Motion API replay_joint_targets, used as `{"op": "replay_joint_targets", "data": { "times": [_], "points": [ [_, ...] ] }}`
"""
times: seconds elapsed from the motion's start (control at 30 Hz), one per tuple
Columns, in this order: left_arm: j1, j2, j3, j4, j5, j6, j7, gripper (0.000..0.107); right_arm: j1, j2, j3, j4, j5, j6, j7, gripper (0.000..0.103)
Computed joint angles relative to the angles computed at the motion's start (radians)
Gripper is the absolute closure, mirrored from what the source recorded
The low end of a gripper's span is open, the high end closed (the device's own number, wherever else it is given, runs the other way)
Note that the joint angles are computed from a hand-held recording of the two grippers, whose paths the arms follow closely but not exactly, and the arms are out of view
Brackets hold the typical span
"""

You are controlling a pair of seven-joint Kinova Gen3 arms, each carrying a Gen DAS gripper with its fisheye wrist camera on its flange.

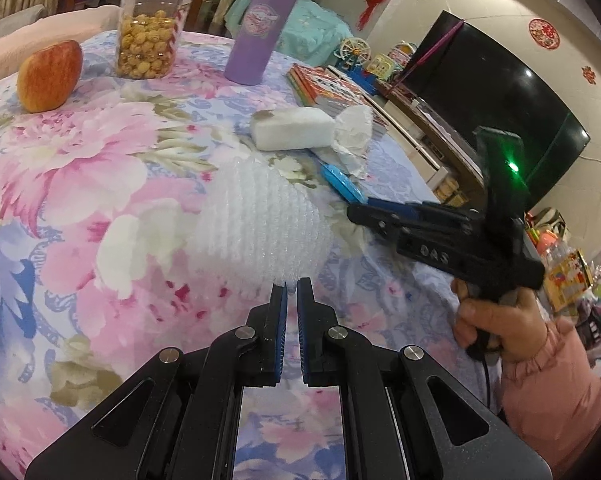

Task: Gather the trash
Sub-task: 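Grasp the blue hairbrush with the right tool while the left tool grasps the white foam net, then carry the blue hairbrush and foam net over the trash bin with both tools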

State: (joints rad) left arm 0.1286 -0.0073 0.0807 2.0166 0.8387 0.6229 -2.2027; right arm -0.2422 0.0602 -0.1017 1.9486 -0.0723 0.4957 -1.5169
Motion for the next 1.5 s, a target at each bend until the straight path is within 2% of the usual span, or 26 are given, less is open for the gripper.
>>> {"op": "replay_joint_targets", "data": {
  "times": [0.1, 0.3, 0.5, 0.57, 0.93, 1.5],
  "points": [
    [0.011, -0.002, 0.009, -0.003, 0.008, 0.003, -0.006, 0.103, -0.007, -0.064, -0.003, 0.059, 0.008, -0.023, -0.053, 0.078],
    [0.048, -0.001, 0.033, -0.013, 0.016, 0.003, -0.019, 0.103, -0.001, -0.231, 0.027, 0.205, -0.110, -0.075, -0.089, 0.079],
    [0.095, 0.007, 0.062, -0.035, 0.012, 0.002, -0.021, 0.103, 0.004, -0.381, 0.078, 0.298, -0.173, -0.052, -0.134, 0.080],
    [0.113, 0.014, 0.074, -0.046, 0.004, -0.001, -0.014, 0.103, 0.025, -0.428, 0.067, 0.316, -0.162, -0.040, -0.164, 0.080],
    [0.208, 0.055, 0.141, -0.120, -0.057, -0.013, 0.032, 0.103, 0.111, -0.621, 0.079, 0.366, -0.101, 0.057, -0.279, 0.080],
    [0.309, 0.128, 0.212, -0.248, -0.179, -0.019, 0.140, 0.103, 0.185, -0.781, 0.173, 0.370, -0.045, 0.172, -0.282, 0.080]
  ]
}}
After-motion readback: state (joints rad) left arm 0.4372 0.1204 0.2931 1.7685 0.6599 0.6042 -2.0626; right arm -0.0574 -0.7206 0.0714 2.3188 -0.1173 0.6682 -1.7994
